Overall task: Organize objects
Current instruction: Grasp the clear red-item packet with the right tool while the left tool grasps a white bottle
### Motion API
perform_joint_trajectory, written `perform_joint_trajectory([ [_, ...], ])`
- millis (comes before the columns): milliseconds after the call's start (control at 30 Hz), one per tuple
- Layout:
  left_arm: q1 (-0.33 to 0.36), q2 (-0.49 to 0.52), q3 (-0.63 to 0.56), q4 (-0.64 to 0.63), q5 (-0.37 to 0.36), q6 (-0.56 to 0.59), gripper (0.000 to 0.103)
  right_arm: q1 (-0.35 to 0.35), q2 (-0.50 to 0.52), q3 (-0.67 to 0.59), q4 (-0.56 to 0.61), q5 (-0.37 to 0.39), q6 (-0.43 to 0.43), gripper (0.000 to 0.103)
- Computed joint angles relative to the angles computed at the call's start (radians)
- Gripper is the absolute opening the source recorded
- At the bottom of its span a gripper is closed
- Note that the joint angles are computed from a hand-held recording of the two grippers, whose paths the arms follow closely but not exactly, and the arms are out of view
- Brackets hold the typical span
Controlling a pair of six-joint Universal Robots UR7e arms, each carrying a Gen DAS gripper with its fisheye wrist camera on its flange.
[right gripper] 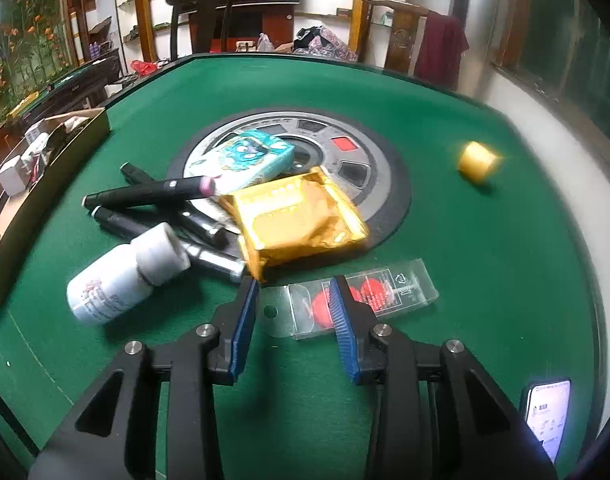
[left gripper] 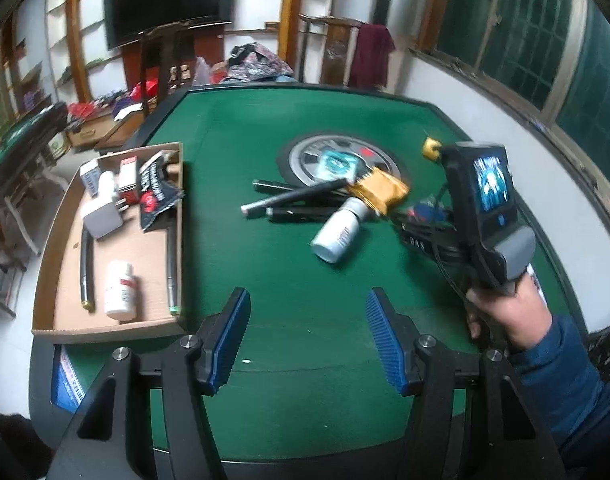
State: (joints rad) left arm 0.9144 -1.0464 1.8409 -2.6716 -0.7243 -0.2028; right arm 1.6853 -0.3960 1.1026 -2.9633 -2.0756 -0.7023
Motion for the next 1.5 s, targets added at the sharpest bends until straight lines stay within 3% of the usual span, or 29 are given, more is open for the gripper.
perform_joint_trajectory([
  [200, -0.009, 0.023, -0.015, 0.038, -0.031, -0.01, 0.055, -0.005, 0.0, 0.001, -0.043, -0.026, -0.017, 0.036],
  [267, -0.009, 0.026, -0.018, 0.048, -0.032, -0.019, 0.055, -0.003, 0.013, -0.011, -0.069, -0.057, -0.036, 0.043],
  [400, -0.007, 0.022, -0.002, 0.011, -0.048, -0.001, 0.055, -0.009, 0.014, -0.024, -0.073, -0.067, -0.017, 0.043],
  [500, 0.02, 0.012, 0.011, -0.042, -0.106, 0.008, 0.055, -0.01, 0.013, -0.032, -0.064, -0.072, -0.018, 0.04],
  [567, 0.046, 0.008, 0.011, -0.071, -0.163, 0.025, 0.055, -0.012, -0.002, -0.019, -0.045, -0.058, 0.0, 0.026],
  [667, 0.09, 0.013, 0.003, -0.123, -0.211, 0.048, 0.055, -0.018, -0.047, 0.015, 0.034, 0.014, 0.062, 0.015],
  [833, 0.153, 0.039, -0.064, -0.108, -0.292, 0.07, 0.054, -0.026, -0.086, 0.043, 0.066, 0.075, 0.111, 0.016],
  [933, 0.171, 0.081, -0.125, -0.09, -0.312, 0.162, 0.054, -0.038, -0.111, 0.049, 0.115, 0.137, 0.171, 0.016],
  [1033, 0.194, 0.142, -0.22, 0.0, -0.389, 0.26, 0.054, -0.044, -0.124, 0.047, 0.146, 0.17, 0.215, 0.016],
  [1200, 0.185, 0.251, -0.352, 0.046, -0.352, 0.386, 0.054, -0.056, -0.154, 0.062, 0.135, 0.226, 0.273, 0.016],
  [1300, 0.168, 0.311, -0.419, 0.098, -0.261, 0.459, 0.054, -0.069, -0.166, 0.056, 0.134, 0.255, 0.327, 0.018],
  [1500, 0.181, 0.39, -0.53, 0.263, -0.202, 0.49, 0.054, -0.092, -0.171, 0.025, 0.136, 0.256, 0.449, 0.035],
])
